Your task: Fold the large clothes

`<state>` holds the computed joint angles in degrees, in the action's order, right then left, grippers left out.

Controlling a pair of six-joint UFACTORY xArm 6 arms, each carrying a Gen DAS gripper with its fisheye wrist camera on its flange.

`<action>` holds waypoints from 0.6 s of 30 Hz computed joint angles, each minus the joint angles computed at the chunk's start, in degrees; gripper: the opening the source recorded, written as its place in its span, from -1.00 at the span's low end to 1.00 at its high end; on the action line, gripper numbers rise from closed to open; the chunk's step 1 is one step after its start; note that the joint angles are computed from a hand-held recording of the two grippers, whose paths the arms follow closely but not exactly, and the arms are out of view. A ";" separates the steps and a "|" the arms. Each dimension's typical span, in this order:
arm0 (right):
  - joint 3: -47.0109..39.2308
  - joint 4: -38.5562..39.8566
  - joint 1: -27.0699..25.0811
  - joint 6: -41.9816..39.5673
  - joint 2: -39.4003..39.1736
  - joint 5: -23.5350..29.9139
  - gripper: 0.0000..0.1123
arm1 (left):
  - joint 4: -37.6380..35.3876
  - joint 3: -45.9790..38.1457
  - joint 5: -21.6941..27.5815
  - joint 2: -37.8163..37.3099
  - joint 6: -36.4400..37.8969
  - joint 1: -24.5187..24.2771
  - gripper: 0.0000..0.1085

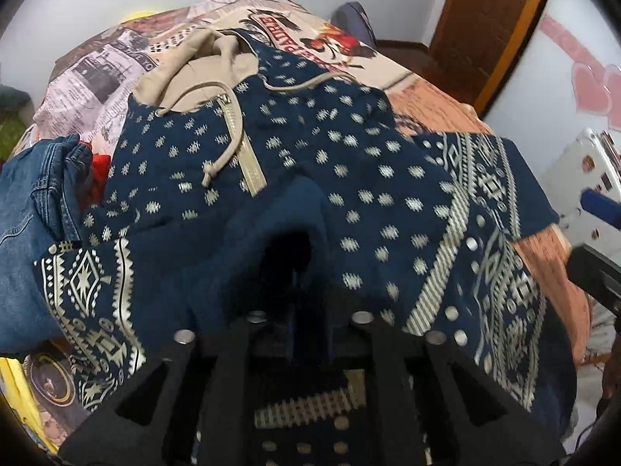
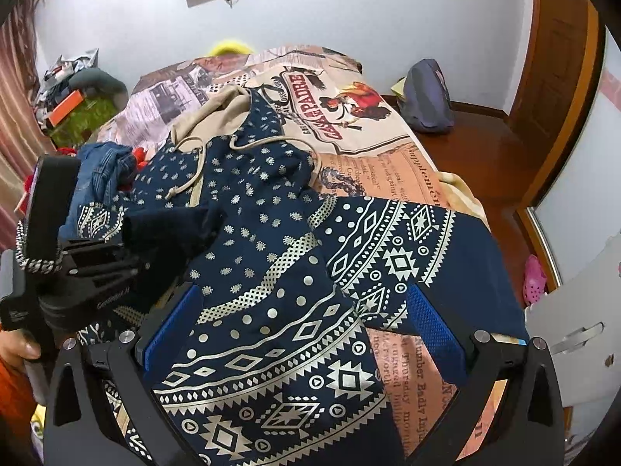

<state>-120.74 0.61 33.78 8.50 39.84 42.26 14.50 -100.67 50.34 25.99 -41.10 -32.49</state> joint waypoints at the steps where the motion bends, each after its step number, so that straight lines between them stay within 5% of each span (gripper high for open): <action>1: -0.24 -0.21 0.20 -0.20 0.03 0.13 0.83 | -0.32 1.03 -0.22 -1.02 0.28 -0.13 -0.50; 7: -1.40 -1.60 1.73 -1.43 0.05 -0.16 0.83 | 5.96 11.31 -1.97 -11.78 -3.59 -1.56 0.03; 13: -6.18 -2.63 3.62 -2.27 2.44 1.20 0.83 | 12.97 23.59 -2.41 -24.25 -12.01 -0.66 0.13; 18: -14.44 -2.62 5.09 -3.23 7.39 4.40 0.83 | 18.47 31.77 2.66 -31.68 -18.25 1.01 0.15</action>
<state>-135.18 -2.01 38.87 5.27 47.23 46.66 32.97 -68.90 53.00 -5.69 -59.35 -31.49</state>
